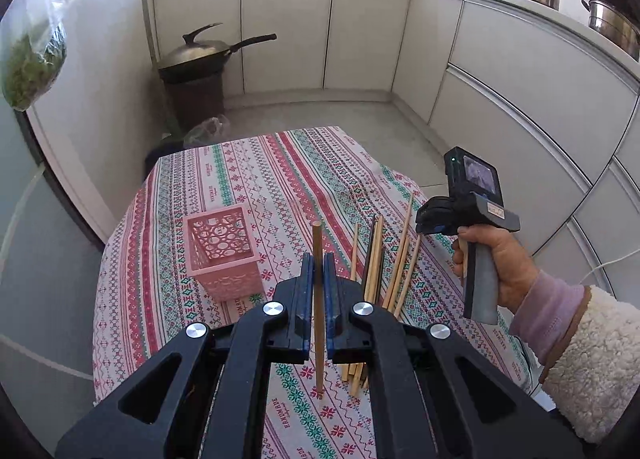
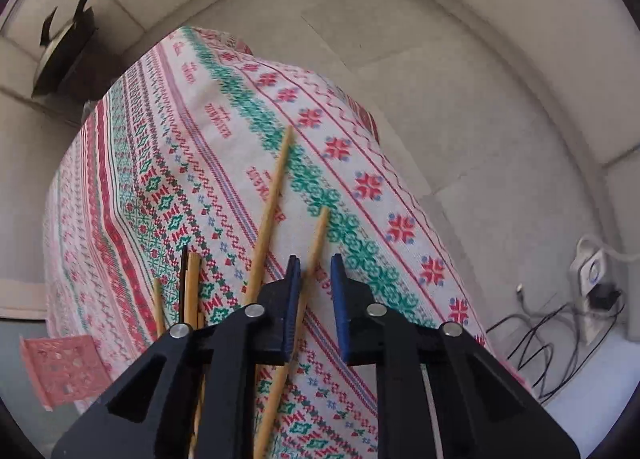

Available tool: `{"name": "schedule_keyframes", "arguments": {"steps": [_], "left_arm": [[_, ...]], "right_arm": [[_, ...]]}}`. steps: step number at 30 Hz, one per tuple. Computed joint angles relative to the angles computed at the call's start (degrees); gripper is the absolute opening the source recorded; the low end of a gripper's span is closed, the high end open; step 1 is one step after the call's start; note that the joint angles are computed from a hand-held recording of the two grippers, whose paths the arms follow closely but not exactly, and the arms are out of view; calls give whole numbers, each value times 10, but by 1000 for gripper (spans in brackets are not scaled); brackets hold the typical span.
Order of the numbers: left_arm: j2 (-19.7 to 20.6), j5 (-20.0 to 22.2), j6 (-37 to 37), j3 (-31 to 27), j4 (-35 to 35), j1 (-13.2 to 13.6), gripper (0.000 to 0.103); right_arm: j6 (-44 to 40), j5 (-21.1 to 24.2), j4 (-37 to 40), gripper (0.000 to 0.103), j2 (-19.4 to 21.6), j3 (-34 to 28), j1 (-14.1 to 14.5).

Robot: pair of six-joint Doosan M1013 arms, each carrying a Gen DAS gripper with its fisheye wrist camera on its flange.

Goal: Organize utensils
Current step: 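Lift the chopstick with the left tool while the right tool grasps another chopstick, then carry both chopsticks over the pink holder and open both tools to drop them in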

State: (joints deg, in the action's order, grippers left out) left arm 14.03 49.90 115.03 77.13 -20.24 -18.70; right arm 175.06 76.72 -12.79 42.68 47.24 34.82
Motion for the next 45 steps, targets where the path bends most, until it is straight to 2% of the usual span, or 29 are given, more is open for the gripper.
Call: {"name": "schedule_keyframes", "arguments": {"steps": [2,4,9,17,23,26,30,36,41,45], "left_arm": [[-5,-5,2,3,-5,3,4],[-12,-6,11,8,-22,10,4],[-30,-13,26,22,-52,23,4],[-48,-25,43,31,-101,49,4],[-51,-26,40,27,-135,70,4],[-52,-39,31,21,-151,80,4],[-47,-71,7,2,-172,92,4],[-25,-129,-74,-31,-127,86,4],[8,-137,-138,-61,-70,76,4],[40,-115,-176,-91,-30,67,5]], "right_arm": [[-8,30,-24,8,15,-25,6],[0,27,-34,7,14,-24,10],[12,62,-91,6,16,-52,30],[-17,132,-228,5,14,-127,85],[-45,153,-303,5,19,-183,125],[-43,141,-336,5,14,-195,143],[-27,98,-380,6,9,-213,158],[-32,24,-404,6,24,-256,160],[-58,-15,-380,6,50,-306,152],[-76,-27,-354,6,71,-340,142]]}}
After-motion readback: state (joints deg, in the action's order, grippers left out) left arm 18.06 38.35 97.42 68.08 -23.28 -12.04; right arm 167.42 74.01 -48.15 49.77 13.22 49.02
